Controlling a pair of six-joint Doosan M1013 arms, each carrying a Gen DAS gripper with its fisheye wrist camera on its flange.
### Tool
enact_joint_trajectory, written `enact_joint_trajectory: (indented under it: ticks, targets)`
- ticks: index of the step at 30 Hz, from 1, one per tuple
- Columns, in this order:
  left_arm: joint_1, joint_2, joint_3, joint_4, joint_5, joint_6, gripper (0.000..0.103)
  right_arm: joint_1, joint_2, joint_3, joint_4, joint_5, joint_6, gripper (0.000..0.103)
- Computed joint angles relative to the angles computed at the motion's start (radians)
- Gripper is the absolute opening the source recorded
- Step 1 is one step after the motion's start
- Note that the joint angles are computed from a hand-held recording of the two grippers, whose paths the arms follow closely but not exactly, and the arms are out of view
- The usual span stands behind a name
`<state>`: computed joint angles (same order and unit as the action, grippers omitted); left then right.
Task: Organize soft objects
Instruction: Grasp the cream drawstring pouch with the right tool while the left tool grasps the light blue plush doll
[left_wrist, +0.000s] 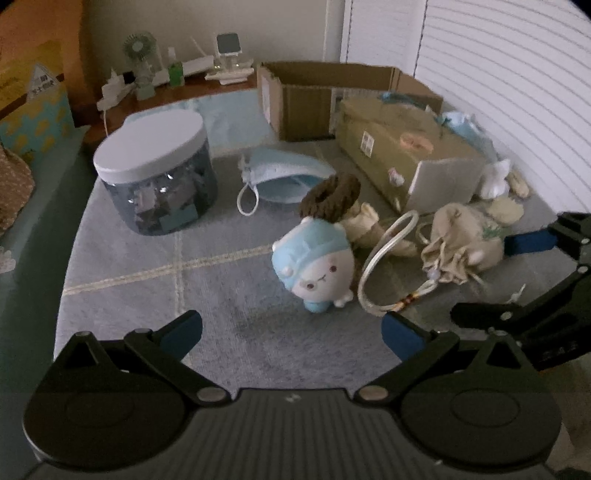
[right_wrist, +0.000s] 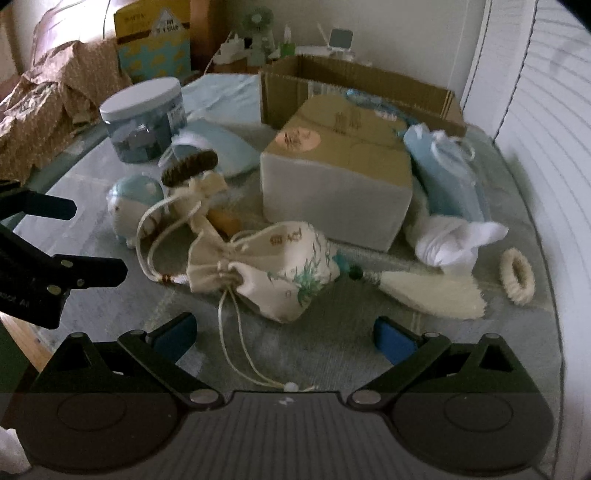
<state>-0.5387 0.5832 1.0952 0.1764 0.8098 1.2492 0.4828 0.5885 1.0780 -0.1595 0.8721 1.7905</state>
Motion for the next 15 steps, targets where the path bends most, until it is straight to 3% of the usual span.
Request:
enact_joint_trajectory:
  ticks: [3,10,15]
  targets:
    - [0.008,0.013,-0.015,-0.029,0.024,0.032,0.103,-0.001,-0.005,0.011,0.0,-0.018,-0.011,0.103]
    - [0.024,0.005,0.007,-0.074,-0.019,0.118,0.103,-0.006,-0.025,0.059,0.005,-0.092,-0.039,0.103]
    - [0.031,-0.024,0.078,-0.092,-0.134,0.165,0.103,-0.008,-0.03,0.07,0.007,-0.113,-0.046,0.103]
